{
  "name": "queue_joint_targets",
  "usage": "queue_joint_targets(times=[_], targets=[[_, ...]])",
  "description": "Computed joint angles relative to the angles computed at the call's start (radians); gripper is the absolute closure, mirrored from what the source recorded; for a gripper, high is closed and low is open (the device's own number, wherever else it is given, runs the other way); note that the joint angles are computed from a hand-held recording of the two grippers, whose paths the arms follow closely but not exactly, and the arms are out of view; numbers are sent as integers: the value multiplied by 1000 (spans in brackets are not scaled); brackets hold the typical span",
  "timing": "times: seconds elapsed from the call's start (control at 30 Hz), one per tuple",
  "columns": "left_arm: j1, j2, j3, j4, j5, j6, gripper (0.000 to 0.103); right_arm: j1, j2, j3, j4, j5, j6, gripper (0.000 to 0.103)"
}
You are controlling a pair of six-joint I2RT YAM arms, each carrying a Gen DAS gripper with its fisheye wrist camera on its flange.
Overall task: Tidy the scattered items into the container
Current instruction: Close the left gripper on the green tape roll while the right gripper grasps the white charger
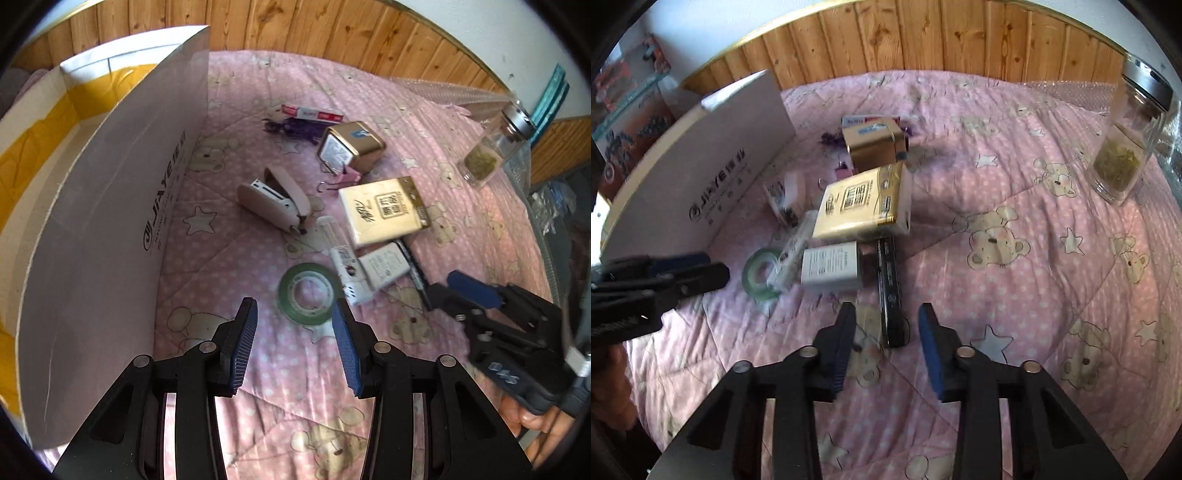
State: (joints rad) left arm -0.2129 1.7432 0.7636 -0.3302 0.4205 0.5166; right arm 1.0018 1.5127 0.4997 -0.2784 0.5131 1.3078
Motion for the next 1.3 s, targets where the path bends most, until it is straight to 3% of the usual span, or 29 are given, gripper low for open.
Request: queue_joint_targets(times=[0.13, 0.23, 0.37, 0.43, 0.5, 0.9, 1.1, 1.17, 1.3], targets=[[-1, 41, 24, 0, 4, -21, 58, 2, -55, -11, 86, 34, -85, 67], [-6, 62, 27, 13, -2, -18, 58, -73, 28, 21, 187, -43, -228, 63], [-18, 76, 23, 15, 13, 1, 58, -133, 132, 37, 280, -78, -321, 53], [-30, 81, 20, 18, 16, 12, 57, -158, 168, 50, 280, -113, -352, 53], [-51, 84, 4, 51, 2, 13, 55, -179, 174, 2, 368, -157, -341, 54], [-116, 126, -14, 156, -31, -25, 46, -169, -1, -75, 264, -153, -218, 57], [-151, 110, -65, 251, -78, 5, 47, -183, -77, -102, 257, -169, -196, 57], [-154, 101, -84, 280, -97, 5, 52, -178, -90, -106, 254, -174, -187, 57], [-138, 99, -80, 267, -86, 5, 53, -212, -84, -111, 288, -205, -215, 57]])
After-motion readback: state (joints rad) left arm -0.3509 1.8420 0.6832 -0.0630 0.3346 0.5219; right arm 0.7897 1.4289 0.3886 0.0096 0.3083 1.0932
